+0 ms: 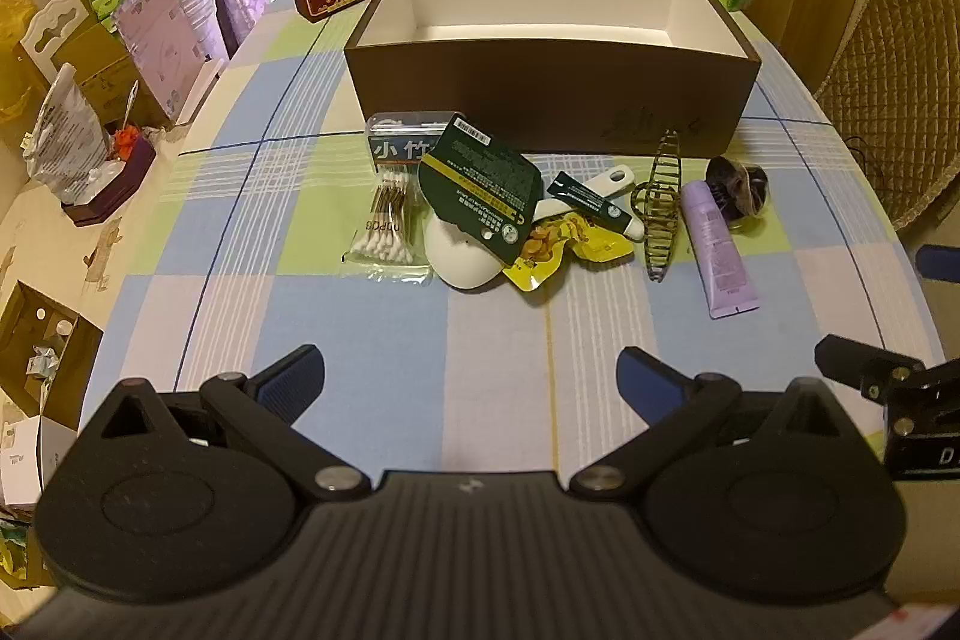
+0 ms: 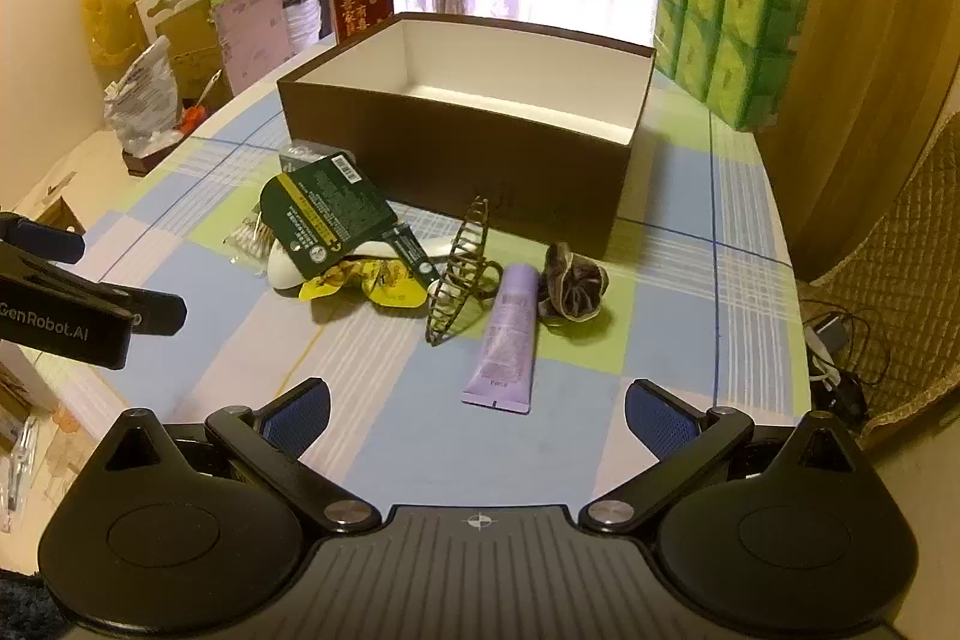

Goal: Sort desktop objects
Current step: 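Move both tools toward the cluttered items in front of the box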

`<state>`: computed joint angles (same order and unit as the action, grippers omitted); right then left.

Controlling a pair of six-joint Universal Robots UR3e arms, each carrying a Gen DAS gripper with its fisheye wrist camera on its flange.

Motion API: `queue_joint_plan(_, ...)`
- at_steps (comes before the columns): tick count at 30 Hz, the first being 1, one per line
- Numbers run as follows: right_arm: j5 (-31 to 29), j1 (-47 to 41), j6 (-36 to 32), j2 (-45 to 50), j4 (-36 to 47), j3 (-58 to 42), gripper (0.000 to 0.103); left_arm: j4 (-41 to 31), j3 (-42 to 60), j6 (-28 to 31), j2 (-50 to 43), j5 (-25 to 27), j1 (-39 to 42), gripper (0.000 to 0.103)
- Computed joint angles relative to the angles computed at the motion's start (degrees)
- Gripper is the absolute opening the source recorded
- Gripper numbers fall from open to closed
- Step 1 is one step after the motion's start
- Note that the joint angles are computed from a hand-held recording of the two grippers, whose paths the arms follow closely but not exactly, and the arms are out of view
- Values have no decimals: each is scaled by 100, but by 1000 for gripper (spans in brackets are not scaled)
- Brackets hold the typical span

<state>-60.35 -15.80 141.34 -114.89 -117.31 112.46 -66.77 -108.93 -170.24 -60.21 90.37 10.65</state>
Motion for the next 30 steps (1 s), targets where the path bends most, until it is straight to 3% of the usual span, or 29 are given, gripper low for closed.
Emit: queue_joint_plan(30,-570,565,901,989,-794,-397,101,279,310,429,-816,-359,326,102)
